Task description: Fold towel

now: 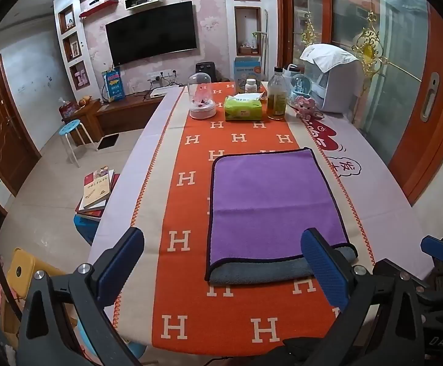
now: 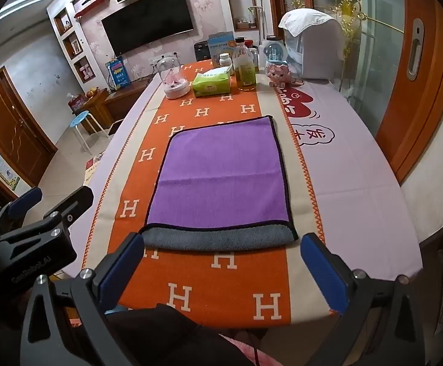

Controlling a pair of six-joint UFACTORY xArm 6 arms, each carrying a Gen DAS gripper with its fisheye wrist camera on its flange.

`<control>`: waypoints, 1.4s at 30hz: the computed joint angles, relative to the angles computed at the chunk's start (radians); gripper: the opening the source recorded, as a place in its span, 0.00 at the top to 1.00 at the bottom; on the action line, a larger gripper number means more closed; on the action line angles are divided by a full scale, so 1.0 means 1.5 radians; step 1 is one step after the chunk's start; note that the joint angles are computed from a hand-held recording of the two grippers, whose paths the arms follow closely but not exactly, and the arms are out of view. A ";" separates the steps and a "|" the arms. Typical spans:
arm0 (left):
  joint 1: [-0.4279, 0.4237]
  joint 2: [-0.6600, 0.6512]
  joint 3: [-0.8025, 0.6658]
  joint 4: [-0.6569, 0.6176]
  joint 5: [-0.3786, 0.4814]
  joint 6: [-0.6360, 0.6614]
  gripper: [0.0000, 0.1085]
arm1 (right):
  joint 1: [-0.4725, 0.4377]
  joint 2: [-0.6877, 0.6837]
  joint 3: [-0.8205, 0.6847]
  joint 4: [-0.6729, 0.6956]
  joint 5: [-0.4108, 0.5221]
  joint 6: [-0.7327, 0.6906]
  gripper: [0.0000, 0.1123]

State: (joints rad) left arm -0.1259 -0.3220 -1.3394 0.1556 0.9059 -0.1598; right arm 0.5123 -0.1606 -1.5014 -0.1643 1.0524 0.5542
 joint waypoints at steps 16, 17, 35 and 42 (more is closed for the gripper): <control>-0.003 0.001 -0.001 0.000 -0.005 0.001 0.06 | 0.003 0.005 -0.006 -0.004 0.004 0.002 0.09; -0.005 0.002 -0.002 0.001 -0.003 0.000 0.06 | 0.003 0.006 -0.007 -0.006 0.006 0.003 0.09; 0.003 0.020 -0.013 0.002 0.015 0.001 0.06 | 0.003 0.014 -0.011 -0.024 0.019 0.015 0.09; 0.006 0.026 -0.017 0.004 0.029 0.005 0.06 | 0.003 0.016 -0.018 -0.031 0.032 0.020 0.09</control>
